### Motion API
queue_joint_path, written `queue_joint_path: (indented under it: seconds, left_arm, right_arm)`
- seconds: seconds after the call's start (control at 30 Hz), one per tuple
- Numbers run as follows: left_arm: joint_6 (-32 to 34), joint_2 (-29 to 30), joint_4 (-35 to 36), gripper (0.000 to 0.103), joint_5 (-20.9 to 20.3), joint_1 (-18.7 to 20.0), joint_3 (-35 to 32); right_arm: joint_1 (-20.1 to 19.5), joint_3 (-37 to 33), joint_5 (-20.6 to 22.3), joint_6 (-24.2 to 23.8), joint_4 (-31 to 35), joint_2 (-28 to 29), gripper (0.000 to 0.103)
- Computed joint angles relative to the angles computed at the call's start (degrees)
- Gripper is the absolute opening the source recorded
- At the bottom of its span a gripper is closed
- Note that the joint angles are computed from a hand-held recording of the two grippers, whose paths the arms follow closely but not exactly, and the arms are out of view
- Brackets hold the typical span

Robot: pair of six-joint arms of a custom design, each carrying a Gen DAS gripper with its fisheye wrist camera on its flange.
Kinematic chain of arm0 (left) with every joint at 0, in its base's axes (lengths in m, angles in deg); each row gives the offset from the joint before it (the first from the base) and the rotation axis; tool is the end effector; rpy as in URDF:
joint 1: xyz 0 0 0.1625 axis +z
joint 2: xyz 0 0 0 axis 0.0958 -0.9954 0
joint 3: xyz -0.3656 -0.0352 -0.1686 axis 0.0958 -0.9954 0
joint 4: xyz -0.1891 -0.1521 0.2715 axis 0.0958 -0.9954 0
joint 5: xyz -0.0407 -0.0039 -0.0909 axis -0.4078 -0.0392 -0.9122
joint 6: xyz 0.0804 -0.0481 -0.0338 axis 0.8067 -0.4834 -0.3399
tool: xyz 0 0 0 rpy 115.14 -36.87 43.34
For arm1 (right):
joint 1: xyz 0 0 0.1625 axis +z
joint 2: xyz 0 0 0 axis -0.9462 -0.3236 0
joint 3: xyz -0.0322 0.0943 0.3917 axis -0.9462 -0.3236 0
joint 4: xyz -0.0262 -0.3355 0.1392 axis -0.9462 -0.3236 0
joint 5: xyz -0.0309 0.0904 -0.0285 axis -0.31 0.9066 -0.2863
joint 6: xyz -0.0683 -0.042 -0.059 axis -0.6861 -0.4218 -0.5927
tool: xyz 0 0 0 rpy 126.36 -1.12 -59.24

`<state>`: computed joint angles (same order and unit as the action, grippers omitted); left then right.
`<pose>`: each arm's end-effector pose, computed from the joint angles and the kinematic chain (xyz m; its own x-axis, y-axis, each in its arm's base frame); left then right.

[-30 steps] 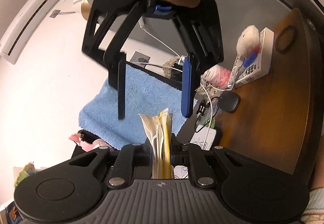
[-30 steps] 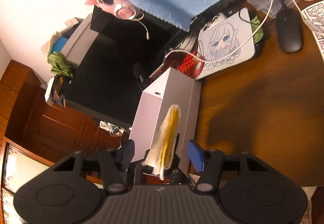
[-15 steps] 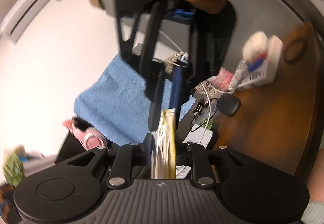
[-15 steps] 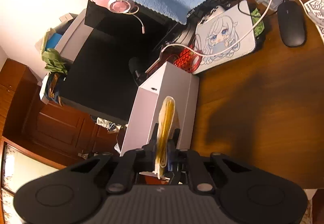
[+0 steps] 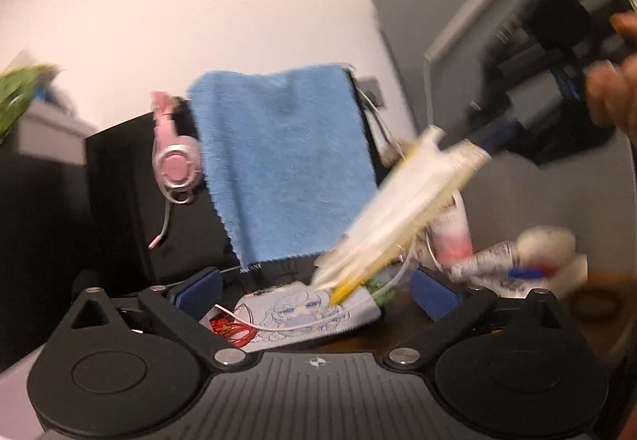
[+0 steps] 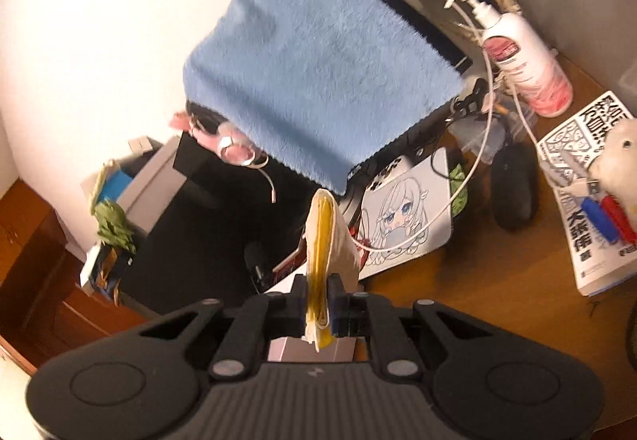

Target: Fold shopping bag

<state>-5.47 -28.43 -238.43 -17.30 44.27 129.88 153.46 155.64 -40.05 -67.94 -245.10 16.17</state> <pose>-0.3619 -0.6782 -0.0001 -0.4481 0.4580 -0.7677 0.8152 -0.1431 -0.5612 0.0633 -0.6811 0.4469 -0.9886 -0.0128 -0.1500 0.1187 0.5459 -0.8294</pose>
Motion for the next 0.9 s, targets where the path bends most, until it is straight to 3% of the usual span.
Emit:
queue_joint_path:
  seconds: [0.07, 0.23, 0.37, 0.5, 0.57, 0.7, 0.8, 0.9]
  left_arm:
    - [-0.5, 0.6, -2.8, 0.103, -2.4, 0.3, 0.5]
    - [-5.5, -2.0, 1.2, 0.103, -6.0, 0.5, 5.1]
    - [-5.1, -1.9, 0.3, 0.103, -6.3, -0.3, 4.9]
    - [6.6, 1.1, -4.6, 0.1, -6.5, -1.3, 1.8]
    - [14.9, 2.8, -5.7, 0.088, -7.2, -1.7, -0.2]
    - [31.6, 7.6, -8.3, 0.084, -8.5, -1.9, -6.8]
    - [37.7, 10.0, -6.6, 0.075, -7.7, -2.3, -11.0]
    - [41.4, 13.9, -5.6, 0.059, -6.8, -2.5, -18.3]
  right_arm:
    - [-0.3, 0.6, 0.1, 0.3, -0.8, -0.4, 0.01]
    - [-1.2, 1.7, 1.2, 1.2, -1.5, -0.7, 0.01]
    - [-1.3, 2.3, 1.5, 1.2, -1.6, -0.6, 0.01]
    - [-1.4, 2.0, 3.0, 1.9, -0.7, -0.4, 0.01]
    - [-1.4, 1.9, 3.5, 1.8, -0.7, -0.2, 0.011]
    - [-1.1, 2.0, 4.3, 1.5, -0.4, -0.1, 0.011]
    - [-0.7, 2.3, 4.6, 1.3, -1.0, 0.0, 0.011]
    - [-0.4, 2.9, 4.9, 1.0, -1.9, 0.2, 0.011]
